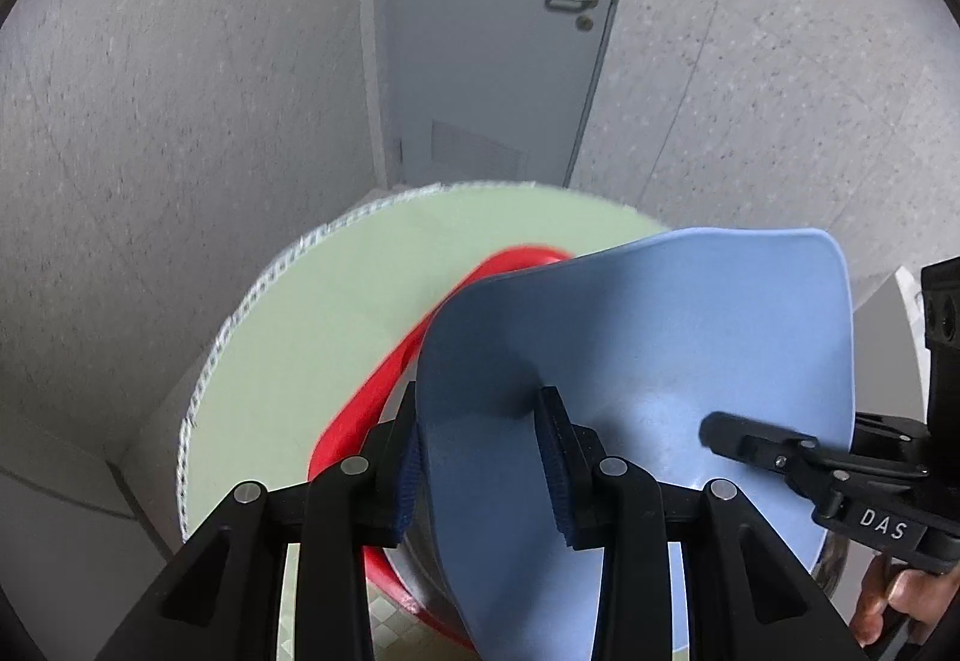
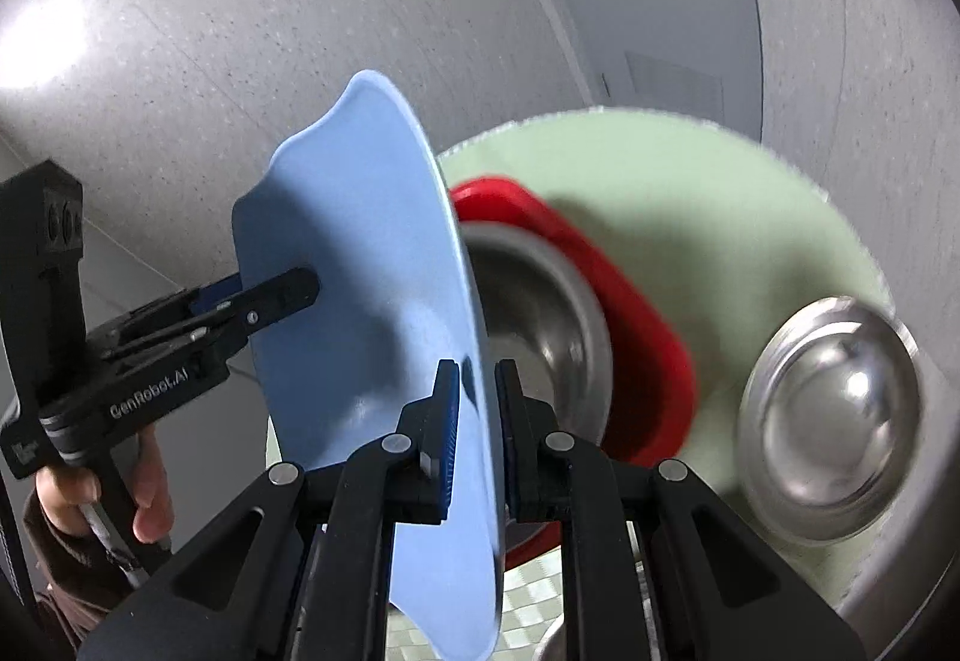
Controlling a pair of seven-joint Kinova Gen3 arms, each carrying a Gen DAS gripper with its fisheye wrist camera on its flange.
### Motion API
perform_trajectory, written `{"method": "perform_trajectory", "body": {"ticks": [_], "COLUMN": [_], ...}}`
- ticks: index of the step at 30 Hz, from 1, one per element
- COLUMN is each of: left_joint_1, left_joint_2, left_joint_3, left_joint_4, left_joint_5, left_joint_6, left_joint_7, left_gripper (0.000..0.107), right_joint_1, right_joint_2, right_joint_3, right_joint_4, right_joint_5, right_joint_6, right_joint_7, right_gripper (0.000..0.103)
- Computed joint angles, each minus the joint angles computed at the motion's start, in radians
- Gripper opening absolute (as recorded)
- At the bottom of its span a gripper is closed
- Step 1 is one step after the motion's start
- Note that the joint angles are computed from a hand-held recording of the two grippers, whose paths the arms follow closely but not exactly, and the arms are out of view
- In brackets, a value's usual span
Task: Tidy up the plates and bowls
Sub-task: 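Lay the blue plate onto the bowl in the red basin, release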
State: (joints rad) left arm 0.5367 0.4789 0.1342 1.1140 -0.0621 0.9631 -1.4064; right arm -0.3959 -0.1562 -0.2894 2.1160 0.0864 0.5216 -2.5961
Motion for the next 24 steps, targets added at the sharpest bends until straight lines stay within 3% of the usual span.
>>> {"method": "perform_trajectory", "body": {"ticks": [6, 11, 14, 17, 18, 20, 22, 24], "left_joint_1": [-0.012, 0.005, -0.036, -0.042, -0.019, 0.059, 0.15, 0.243], "left_joint_2": [0.071, 0.113, 0.127, 0.124, 0.113, 0.077, 0.044, 0.026], "left_joint_3": [-0.038, -0.074, 0.024, 0.099, 0.088, 0.013, -0.078, -0.161], "left_joint_4": [-0.099, -0.153, -0.17, -0.146, -0.131, -0.092, -0.06, -0.057], "left_joint_5": [0.051, 0.068, -0.014, -0.118, -0.147, -0.208, -0.281, -0.359], "left_joint_6": [0.084, 0.114, 0.121, 0.105, 0.092, 0.07, 0.045, 0.051], "left_joint_7": [-0.028, -0.036, 0.007, 0.096, 0.136, 0.218, 0.299, 0.38], "left_gripper": [0.031, 0.031, 0.032, 0.034, 0.036, 0.059, 0.073, 0.076], "right_joint_1": [-0.007, -0.036, -0.046, -0.053, -0.053, -0.045, -0.035, -0.016], "right_joint_2": [0.071, 0.095, 0.083, 0.058, 0.05, 0.016, -0.032, -0.088], "right_joint_3": [-0.01, -0.002, 0.003, 0.017, 0.01, -0.024, -0.048, -0.046], "right_joint_4": [-0.036, -0.053, -0.043, -0.027, -0.032, -0.042, -0.05, -0.045], "right_joint_5": [0.06, 0.136, 0.159, 0.146, 0.155, 0.202, 0.236, 0.236], "right_joint_6": [0.022, 0.064, 0.084, 0.071, 0.084, 0.143, 0.193, 0.22], "right_joint_7": [-0.071, -0.168, -0.196, -0.181, -0.196, -0.242, -0.261, -0.247], "right_gripper": [0.012, 0.02, 0.039, 0.039, 0.039, 0.053, 0.057, 0.057]}}
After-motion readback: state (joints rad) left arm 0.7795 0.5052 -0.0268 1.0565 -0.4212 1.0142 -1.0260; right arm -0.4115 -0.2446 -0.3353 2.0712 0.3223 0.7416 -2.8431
